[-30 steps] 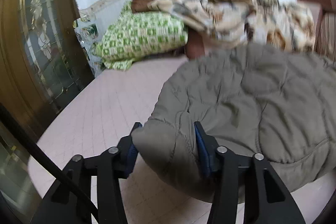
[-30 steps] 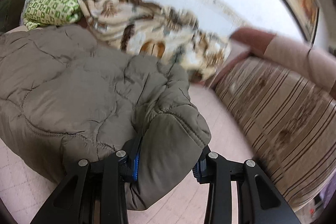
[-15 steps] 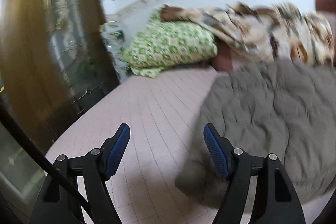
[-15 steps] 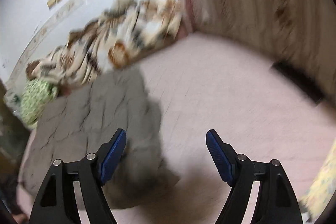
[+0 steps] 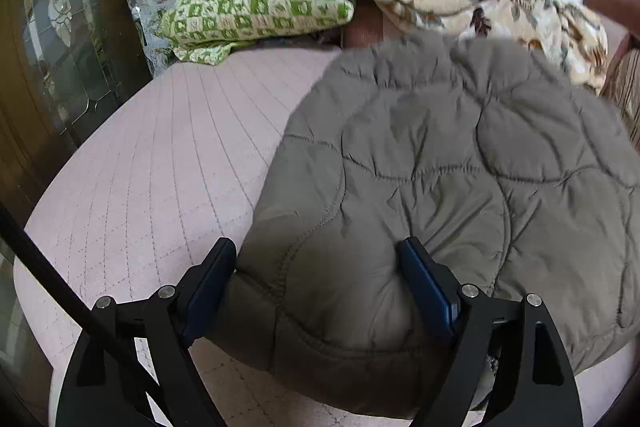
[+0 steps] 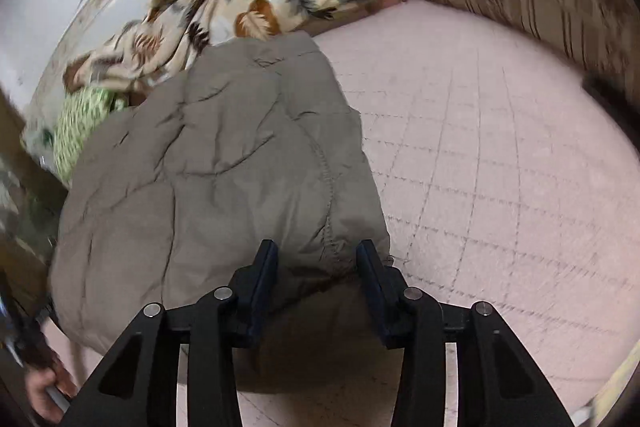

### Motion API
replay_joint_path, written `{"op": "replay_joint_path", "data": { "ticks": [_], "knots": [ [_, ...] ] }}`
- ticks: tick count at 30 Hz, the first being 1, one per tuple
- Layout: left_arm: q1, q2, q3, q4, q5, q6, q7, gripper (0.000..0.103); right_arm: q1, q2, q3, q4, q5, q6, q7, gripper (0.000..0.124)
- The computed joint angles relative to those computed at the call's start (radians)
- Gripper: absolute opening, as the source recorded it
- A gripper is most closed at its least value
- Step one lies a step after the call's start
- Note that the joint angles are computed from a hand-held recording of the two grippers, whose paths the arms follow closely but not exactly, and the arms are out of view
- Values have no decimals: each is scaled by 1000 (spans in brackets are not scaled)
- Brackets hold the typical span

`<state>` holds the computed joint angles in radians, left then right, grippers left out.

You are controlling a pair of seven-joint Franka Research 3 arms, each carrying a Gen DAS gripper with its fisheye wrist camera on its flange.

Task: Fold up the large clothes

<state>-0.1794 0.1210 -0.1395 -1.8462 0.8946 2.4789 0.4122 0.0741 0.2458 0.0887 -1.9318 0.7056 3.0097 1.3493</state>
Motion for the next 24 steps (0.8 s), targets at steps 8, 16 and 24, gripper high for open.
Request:
{"op": "replay_joint_path", "data": {
  "ticks": [8,16,24],
  "knots": [
    [-41,-72,-32,-48,397,9,-289,83,556,-30,-487,-107,-227,421,74,55],
    [-89,77,-44,94,243,19,-72,84,295,37,-190,1,-815,353,458,55],
    [-108,126,5,123,90,56,20,91,527,175,-409,182,-761,80,412,65]
  ]
}}
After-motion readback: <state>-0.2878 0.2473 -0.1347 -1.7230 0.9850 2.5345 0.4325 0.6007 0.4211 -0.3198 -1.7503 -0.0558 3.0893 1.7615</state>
